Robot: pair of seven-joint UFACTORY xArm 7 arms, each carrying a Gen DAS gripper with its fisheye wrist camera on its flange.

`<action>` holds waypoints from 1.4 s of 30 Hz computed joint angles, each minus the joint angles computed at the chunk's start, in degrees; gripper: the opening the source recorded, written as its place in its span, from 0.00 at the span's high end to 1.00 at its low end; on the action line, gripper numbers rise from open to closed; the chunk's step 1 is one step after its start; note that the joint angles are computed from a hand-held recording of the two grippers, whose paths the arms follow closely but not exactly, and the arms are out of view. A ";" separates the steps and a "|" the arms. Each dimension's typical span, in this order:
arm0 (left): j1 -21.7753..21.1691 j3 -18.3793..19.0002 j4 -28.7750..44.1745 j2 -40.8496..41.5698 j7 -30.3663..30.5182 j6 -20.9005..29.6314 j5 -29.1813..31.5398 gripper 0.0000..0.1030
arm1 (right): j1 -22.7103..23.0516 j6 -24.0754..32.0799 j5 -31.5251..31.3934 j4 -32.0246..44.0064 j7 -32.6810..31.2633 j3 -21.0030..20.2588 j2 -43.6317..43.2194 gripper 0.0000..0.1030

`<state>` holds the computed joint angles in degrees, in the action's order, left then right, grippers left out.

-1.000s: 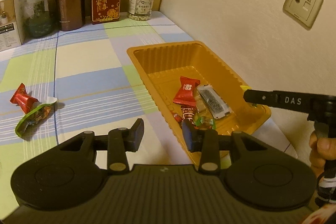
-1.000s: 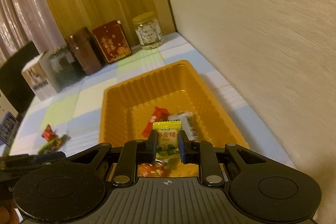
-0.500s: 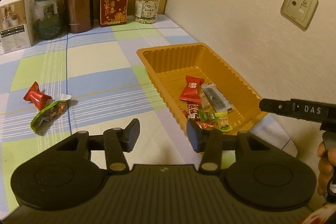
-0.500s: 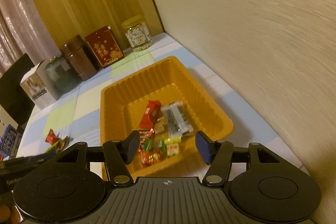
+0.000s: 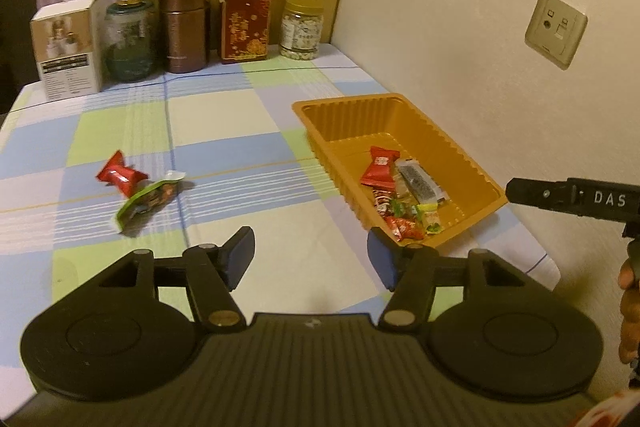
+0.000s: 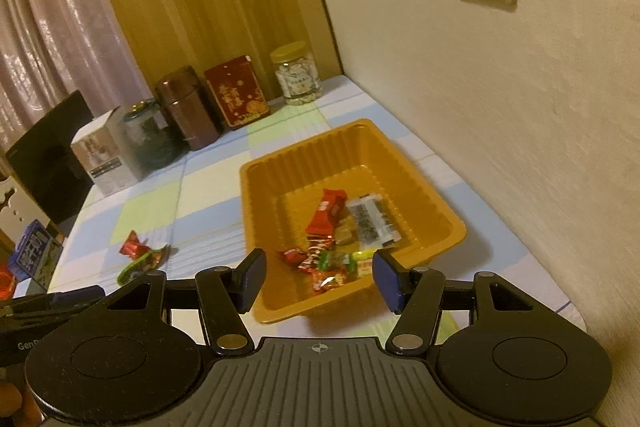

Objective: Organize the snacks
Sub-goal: 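Move both open grippers back toward the red candy and green packet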

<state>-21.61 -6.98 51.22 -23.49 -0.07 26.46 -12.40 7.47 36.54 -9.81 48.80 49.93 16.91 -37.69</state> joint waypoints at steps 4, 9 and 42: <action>0.89 0.74 -2.15 -3.29 -0.29 0.93 0.43 0.40 | 0.39 0.38 -0.30 1.39 0.41 1.18 0.38 0.42; 2.45 1.76 -4.01 -6.36 -0.36 2.17 1.30 0.40 | 1.04 0.30 -1.03 3.53 1.02 2.63 2.15 0.41; 10.42 7.11 -6.61 -5.04 4.10 1.49 2.83 0.36 | 8.86 -3.09 -10.53 17.47 6.58 4.16 24.03 0.39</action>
<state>-11.19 0.13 44.61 -28.53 4.02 27.95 -9.57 16.34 33.45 -20.34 66.27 56.51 21.07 -13.66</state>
